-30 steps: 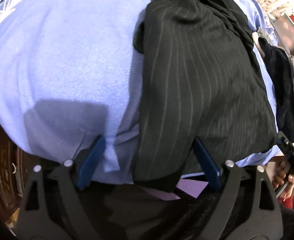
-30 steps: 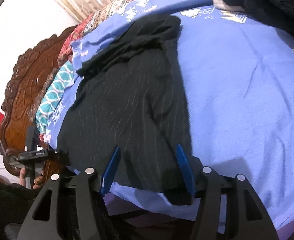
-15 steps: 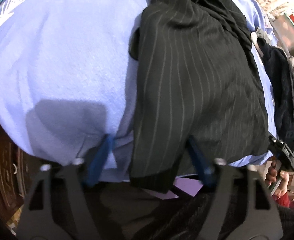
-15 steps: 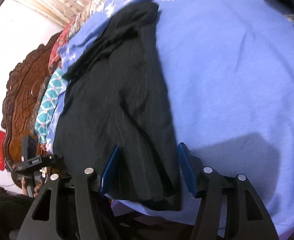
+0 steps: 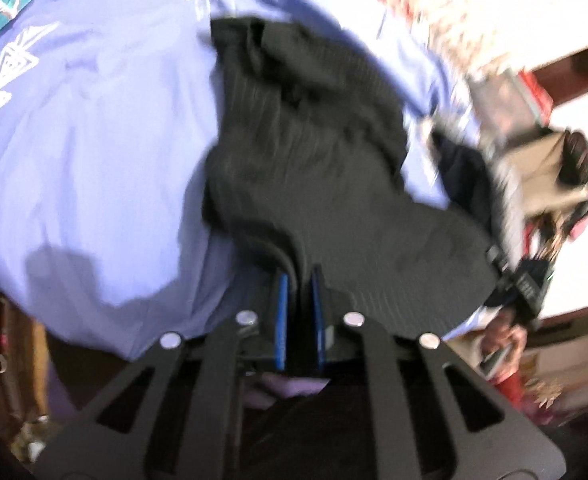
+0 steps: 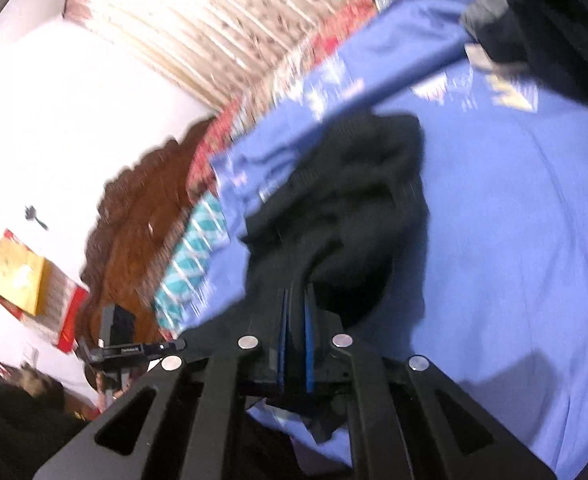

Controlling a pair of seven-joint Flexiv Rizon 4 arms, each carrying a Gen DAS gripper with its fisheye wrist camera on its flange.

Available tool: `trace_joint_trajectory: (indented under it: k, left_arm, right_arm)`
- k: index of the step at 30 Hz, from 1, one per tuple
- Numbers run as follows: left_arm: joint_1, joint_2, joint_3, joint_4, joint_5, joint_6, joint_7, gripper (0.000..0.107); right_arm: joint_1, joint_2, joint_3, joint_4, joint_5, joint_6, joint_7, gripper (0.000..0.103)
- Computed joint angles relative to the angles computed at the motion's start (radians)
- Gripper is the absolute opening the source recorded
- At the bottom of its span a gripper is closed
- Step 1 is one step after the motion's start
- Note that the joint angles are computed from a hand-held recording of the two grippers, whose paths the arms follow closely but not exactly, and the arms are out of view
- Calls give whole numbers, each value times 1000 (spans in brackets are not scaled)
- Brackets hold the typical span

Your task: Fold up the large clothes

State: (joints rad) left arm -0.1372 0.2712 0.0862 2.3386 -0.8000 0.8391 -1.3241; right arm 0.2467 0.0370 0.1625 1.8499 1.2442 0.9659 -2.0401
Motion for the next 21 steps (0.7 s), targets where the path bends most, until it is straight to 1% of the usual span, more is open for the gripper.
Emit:
trace_joint_trajectory:
  k: [2, 3, 4, 5, 6, 8, 9, 10, 11, 12, 13, 14, 15, 16, 17, 18, 19, 20, 21]
  left_arm:
    - [1, -39, 6, -40, -65, 14, 25, 11]
    - [6, -75, 5, -76, -101, 25, 47, 11]
    - [15, -107, -3, -112, -111, 39, 57, 11]
    - [25, -134, -16, -145, -100, 57, 44, 10]
    - [43, -179, -26, -203, -74, 72, 29, 10]
    - [70, -245, -36, -295, -65, 76, 38, 10]
    - [89, -298, -46, -364, -33, 92, 24, 10]
    - [107, -353, -56, -434, 27, 104, -13, 10]
    - [119, -391, -58, -492, 112, 102, -72, 10]
    - [115, -433, -35, -566, 245, 83, -176, 10]
    - [117, -456, -34, -607, 312, 74, -235, 10]
    - [138, -460, -66, -616, 315, 78, -229, 10]
    - [146, -450, -90, -595, 257, 92, -158, 11]
    - [144, -432, -107, -564, 223, 107, -87, 13]
    - [135, -413, -107, -533, 232, 122, -54, 18]
    - [123, -386, -105, -487, 243, 142, -17, 29]
    - [111, -359, -102, -444, 257, 154, 16, 36]
    - [99, -331, -95, -397, 286, 160, 29, 45]
    - [90, -317, -89, -360, 307, 165, 27, 47]
  right_arm:
    - [3, -50, -10, -59, 10, 4, -1, 30]
    - [0, -81, -12, -98, 7, 2, 2, 28]
    - [-4, -126, -15, -156, 10, -8, 2, 27]
    - [-9, -164, -11, -201, 7, -9, 6, 27]
    - [-7, -206, -7, -253, -22, -3, 33, 27]
    - [26, -307, -13, -378, -143, 22, 122, 26]
    - [59, -373, -30, -455, -229, 43, 192, 26]
    - [96, -421, -54, -506, -319, 81, 252, 26]
    - [139, -450, -88, -531, -404, 120, 310, 26]
    - [196, -490, -141, -556, -534, 172, 425, 26]
    - [226, -506, -173, -561, -600, 193, 493, 27]
    - [252, -520, -205, -563, -666, 199, 555, 29]
    - [257, -523, -212, -555, -703, 199, 576, 36]
    - [261, -511, -211, -519, -733, 215, 580, 41]
    - [248, -491, -188, -472, -734, 249, 564, 52]
    - [209, -465, -132, -424, -683, 278, 502, 58]
    - [151, -445, -61, -395, -625, 270, 426, 60]
    - [109, -428, -13, -365, -590, 257, 380, 63]
    - [80, -413, 19, -337, -570, 249, 358, 67]
